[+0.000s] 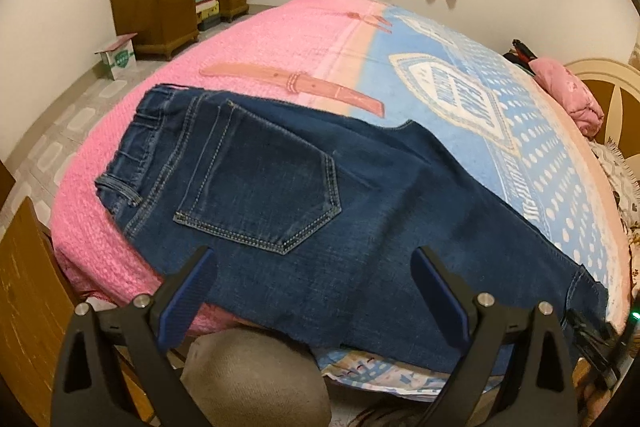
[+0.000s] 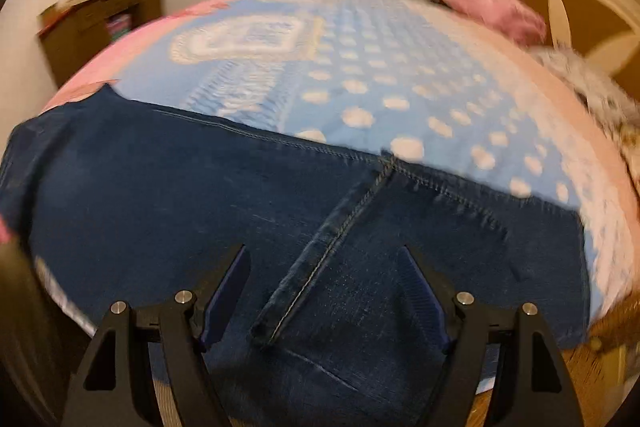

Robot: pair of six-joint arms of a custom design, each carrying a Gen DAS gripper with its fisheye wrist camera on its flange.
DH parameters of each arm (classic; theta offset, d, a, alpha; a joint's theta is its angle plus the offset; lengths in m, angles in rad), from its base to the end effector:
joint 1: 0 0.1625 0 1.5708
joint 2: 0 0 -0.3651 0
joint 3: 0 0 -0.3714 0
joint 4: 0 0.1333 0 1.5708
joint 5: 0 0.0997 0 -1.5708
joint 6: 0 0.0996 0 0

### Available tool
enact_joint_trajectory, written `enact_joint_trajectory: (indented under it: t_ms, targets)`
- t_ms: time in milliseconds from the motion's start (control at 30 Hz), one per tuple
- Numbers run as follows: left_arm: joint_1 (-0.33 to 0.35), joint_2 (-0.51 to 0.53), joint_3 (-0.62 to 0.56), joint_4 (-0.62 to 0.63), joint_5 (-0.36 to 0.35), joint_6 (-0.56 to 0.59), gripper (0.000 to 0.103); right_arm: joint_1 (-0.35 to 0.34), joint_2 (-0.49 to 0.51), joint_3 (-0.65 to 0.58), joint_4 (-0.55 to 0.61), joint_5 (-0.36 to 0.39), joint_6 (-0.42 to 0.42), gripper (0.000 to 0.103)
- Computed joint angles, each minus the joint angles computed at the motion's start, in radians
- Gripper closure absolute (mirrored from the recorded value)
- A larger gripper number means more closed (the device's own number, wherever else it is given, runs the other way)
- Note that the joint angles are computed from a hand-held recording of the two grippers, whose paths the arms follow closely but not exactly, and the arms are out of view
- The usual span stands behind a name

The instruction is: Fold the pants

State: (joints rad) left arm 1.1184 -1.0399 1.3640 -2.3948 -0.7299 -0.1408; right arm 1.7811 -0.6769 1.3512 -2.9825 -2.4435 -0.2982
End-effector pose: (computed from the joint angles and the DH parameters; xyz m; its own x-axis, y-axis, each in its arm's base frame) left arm -0.1002 -0.6809 0.3486 -0.8022 -0.1403 -0.5803 0.2738 0.7773 -0.5664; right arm 0.2001 -0.6644 0.1790 -0.6582 0.1406 0.7396 -0.3640 0.8005 -0.4761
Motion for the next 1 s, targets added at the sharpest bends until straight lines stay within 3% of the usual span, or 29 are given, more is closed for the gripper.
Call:
enact_joint_trajectory:
  t_ms: [67, 200, 267, 333, 433, 500, 567, 700, 1000]
  targets:
    - [0.001, -0.002, 0.006, -0.011, -0.005, 0.013, 0.004, -0.012, 0.004, -0.027, 0.158, -0.028, 0.104, 0.026]
    - [0.007, -0.005, 0.008, -0.024, -0.008, 0.034, 0.004, -0.015, -0.011, 0.0, 0.191, -0.045, 0.129, 0.028]
    - [0.015, -0.006, 0.002, -0.014, -0.019, 0.023, 0.004, -0.022, -0.043, 0.029, 0.202, -0.013, 0.141, 0.043]
    - [0.021, -0.01, 0.0, -0.008, -0.03, 0.013, 0.004, -0.034, -0.08, 0.057, 0.201, 0.022, 0.167, 0.083]
    - [0.028, -0.016, -0.001, -0.012, -0.037, 0.01, 0.004, -0.109, -0.227, 0.154, 0.246, 0.267, 0.341, 0.092]
    - [0.031, -0.021, 0.0, -0.013, -0.039, 0.004, 0.004, -0.163, -0.325, 0.244, 0.198, 0.404, 0.451, 0.094]
    - [0.035, -0.023, -0.004, -0.008, -0.044, -0.006, 0.004, -0.213, -0.414, 0.341, 0.088, 0.572, 0.512, 0.095]
    - [0.041, -0.021, -0.018, 0.021, -0.065, -0.049, 0.004, -0.262, -0.52, 0.423, -0.064, 0.826, 0.578, 0.095]
    - [0.003, -0.026, -0.005, 0.003, -0.013, -0.031, 0.004, -0.245, -0.477, 0.227, -0.146, 1.163, 0.65, 0.095]
